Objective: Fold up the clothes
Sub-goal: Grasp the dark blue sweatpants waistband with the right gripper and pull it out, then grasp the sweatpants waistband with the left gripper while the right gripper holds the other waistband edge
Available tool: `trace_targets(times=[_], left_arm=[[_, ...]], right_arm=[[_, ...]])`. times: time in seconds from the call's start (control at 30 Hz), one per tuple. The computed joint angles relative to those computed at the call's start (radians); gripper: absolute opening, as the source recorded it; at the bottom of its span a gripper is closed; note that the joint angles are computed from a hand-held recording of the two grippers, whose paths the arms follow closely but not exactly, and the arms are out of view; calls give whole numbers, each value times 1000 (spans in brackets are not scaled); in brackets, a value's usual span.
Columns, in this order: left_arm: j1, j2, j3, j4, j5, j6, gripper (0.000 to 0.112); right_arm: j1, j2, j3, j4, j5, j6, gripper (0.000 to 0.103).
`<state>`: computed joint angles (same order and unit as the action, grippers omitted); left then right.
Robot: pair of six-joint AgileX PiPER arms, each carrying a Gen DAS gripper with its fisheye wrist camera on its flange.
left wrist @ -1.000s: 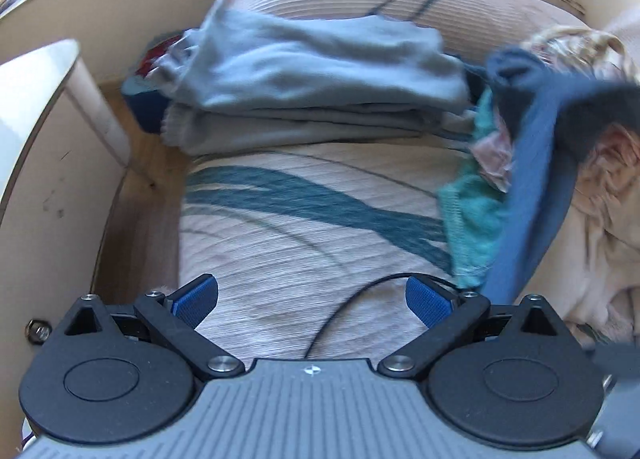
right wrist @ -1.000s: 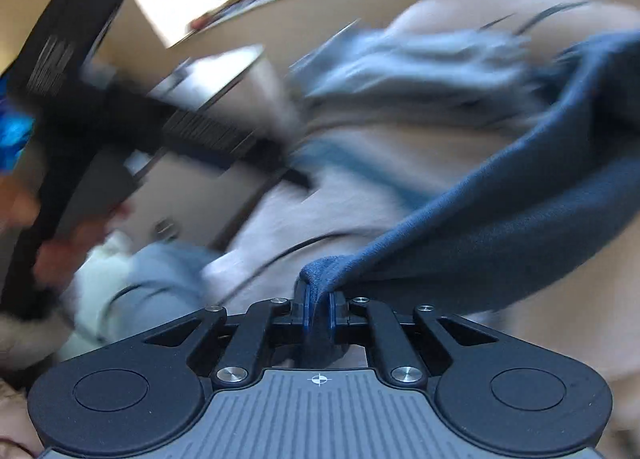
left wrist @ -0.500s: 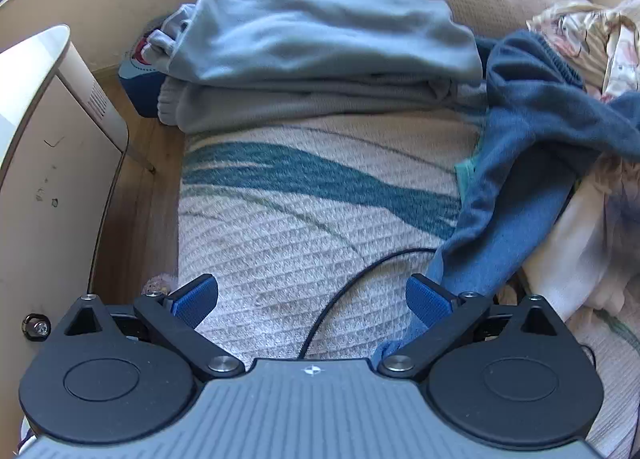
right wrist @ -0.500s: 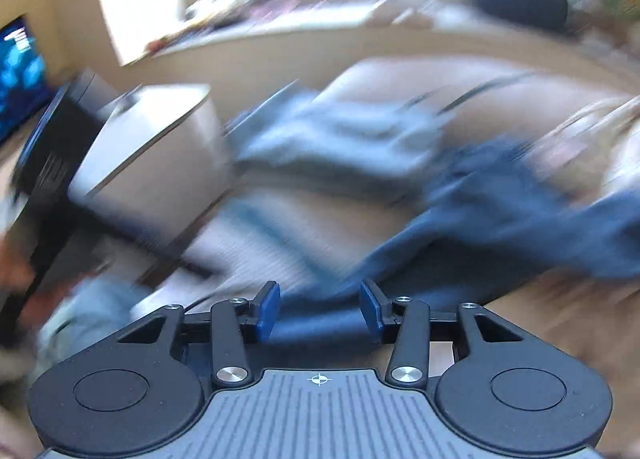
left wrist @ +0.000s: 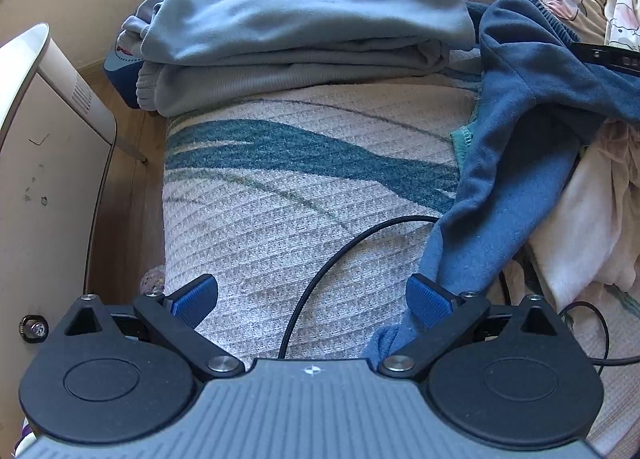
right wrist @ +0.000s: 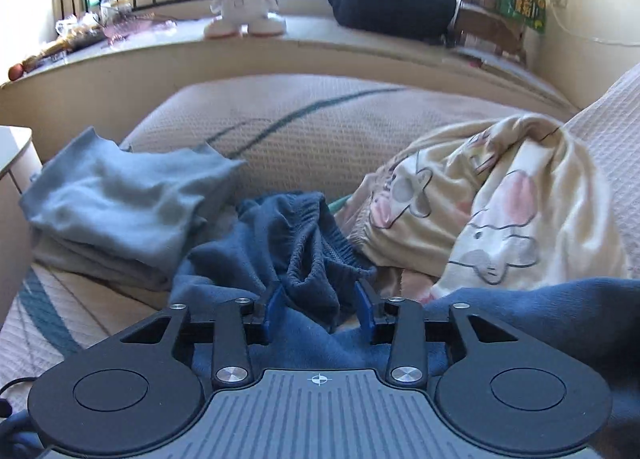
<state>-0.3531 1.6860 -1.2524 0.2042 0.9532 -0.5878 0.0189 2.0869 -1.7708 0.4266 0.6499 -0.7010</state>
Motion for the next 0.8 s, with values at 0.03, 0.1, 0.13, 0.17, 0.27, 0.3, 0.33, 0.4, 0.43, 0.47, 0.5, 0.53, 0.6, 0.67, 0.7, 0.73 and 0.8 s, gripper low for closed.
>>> trace_targets(times=[0.03, 0.1, 0.13, 0.17, 0.27, 0.3, 0.33, 0.4, 0.43, 0.47, 0.5, 0.53, 0.6, 0.67, 0.7, 0.73, 0.8], left_arm=[[1, 0, 0, 0, 1, 0, 102], [4, -3, 2, -2, 0, 3, 102], [4, -5, 4, -2, 0, 3, 101], [5, -7, 5, -1, 0, 1, 101], [6, -19, 9, 1, 1, -1, 101], [7, -27, 12, 1, 0, -2, 101], [8, -38, 16, 2, -2, -2, 101], [10, -60, 25, 6, -4, -3, 101], [9, -74, 30, 15, -3, -11, 102], [12, -90, 39, 22, -2, -18, 102], [17, -107, 48, 27, -2, -25, 102], [22, -125, 61, 36, 0, -35, 102], [32, -164, 93, 61, 8, -64, 102], [34, -199, 122, 93, 27, -92, 102], [34, -215, 139, 108, 39, -104, 102], [37, -232, 157, 117, 46, -113, 102], [48, -268, 196, 118, 48, -126, 102]], right_arm=[[0, 13, -16, -5, 10, 3, 26], [2, 34, -41, -14, 24, 11, 18], [0, 30, -38, -6, 26, 6, 14], [-3, 25, -32, 7, 27, -4, 12], [-28, -26, 5, 139, 54, -90, 9], [-36, -50, 18, 192, 87, -131, 9], [-45, -74, 28, 242, 126, -170, 9], [-50, -110, 40, 316, 204, -214, 9], [-49, -124, 45, 349, 242, -223, 9], [-49, -132, 52, 388, 282, -235, 9], [-48, -139, 61, 427, 322, -247, 9], [-36, -145, 76, 450, 353, -256, 9], [1, -159, 114, 483, 396, -280, 9], [51, -168, 150, 503, 434, -304, 9], [77, -167, 158, 509, 456, -312, 9], [105, -163, 165, 516, 477, -318, 9], [164, -151, 169, 511, 507, -321, 9]])
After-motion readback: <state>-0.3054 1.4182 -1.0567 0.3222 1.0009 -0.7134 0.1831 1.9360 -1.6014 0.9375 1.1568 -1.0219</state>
